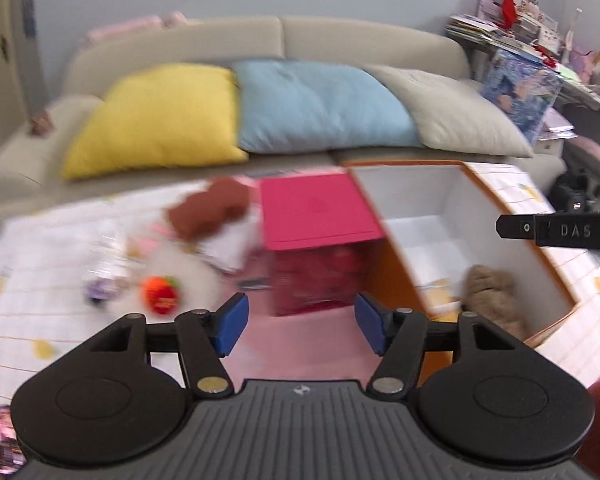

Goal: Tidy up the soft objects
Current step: 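Grasp the clear plastic bag with the right tool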

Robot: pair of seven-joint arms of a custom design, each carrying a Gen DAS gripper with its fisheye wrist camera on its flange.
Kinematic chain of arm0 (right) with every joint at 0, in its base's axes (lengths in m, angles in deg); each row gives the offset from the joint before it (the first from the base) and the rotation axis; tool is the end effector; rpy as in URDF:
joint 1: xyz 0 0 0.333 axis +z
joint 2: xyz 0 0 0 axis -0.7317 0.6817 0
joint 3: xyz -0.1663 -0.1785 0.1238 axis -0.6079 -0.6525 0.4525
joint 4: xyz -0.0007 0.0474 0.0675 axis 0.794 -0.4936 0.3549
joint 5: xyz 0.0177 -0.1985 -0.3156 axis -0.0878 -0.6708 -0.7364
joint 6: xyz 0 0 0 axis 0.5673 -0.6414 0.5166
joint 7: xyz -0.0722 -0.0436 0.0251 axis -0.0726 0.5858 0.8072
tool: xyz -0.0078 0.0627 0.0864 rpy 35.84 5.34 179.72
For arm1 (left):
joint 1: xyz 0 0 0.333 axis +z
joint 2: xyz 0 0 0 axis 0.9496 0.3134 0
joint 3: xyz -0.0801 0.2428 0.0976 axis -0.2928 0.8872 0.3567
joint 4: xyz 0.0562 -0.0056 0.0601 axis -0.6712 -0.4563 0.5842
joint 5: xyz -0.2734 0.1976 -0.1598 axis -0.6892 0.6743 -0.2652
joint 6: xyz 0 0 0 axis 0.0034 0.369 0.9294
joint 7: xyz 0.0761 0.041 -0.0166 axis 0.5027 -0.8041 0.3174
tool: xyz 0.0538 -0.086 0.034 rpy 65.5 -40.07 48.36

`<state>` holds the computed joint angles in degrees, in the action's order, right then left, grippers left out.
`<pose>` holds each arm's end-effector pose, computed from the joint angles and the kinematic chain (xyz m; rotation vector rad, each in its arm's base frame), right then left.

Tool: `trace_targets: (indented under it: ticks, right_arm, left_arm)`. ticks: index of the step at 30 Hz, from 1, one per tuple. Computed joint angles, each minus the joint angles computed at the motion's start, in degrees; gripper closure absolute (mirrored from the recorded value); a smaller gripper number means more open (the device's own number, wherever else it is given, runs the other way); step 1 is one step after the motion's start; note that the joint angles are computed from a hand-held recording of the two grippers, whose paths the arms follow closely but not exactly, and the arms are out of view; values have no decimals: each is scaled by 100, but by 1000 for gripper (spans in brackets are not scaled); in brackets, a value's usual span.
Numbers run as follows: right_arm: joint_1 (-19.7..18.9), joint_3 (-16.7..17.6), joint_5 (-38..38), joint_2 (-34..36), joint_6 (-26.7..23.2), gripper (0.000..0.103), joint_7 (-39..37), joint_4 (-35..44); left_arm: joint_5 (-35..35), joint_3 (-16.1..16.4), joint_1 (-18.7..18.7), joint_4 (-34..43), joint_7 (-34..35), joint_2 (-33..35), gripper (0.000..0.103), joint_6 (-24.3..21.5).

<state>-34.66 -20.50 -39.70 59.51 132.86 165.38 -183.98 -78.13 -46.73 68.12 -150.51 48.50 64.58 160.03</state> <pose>0.5541 0.1558 0.6176 -1.5650 1.8521 -0.7196 0.5601 -0.1156 0.6126 -1.4775 2.0540 -0.8791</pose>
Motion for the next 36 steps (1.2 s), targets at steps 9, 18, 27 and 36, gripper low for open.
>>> trace_targets:
  ticks: [9,18,27,36]
  right_arm:
    - [532,315,1333,891,-128,51,-689,711]
    - [809,419,1824,2326,-970,35,-1614,2244]
    - [1110,297,1884,4406,-2065,29,-2060,5035]
    - [1295,80,1993,5507,-2616,35,-2295,6577]
  left_arm:
    - [-444,400,403,-558,334,-376,33,-377]
    - [-359,476,717,-218,866,220,32,-520]
    - [-154,492,906,540,741,1081,32,-856]
    - [-475,443,1029,621,903,1363,33,-1021]
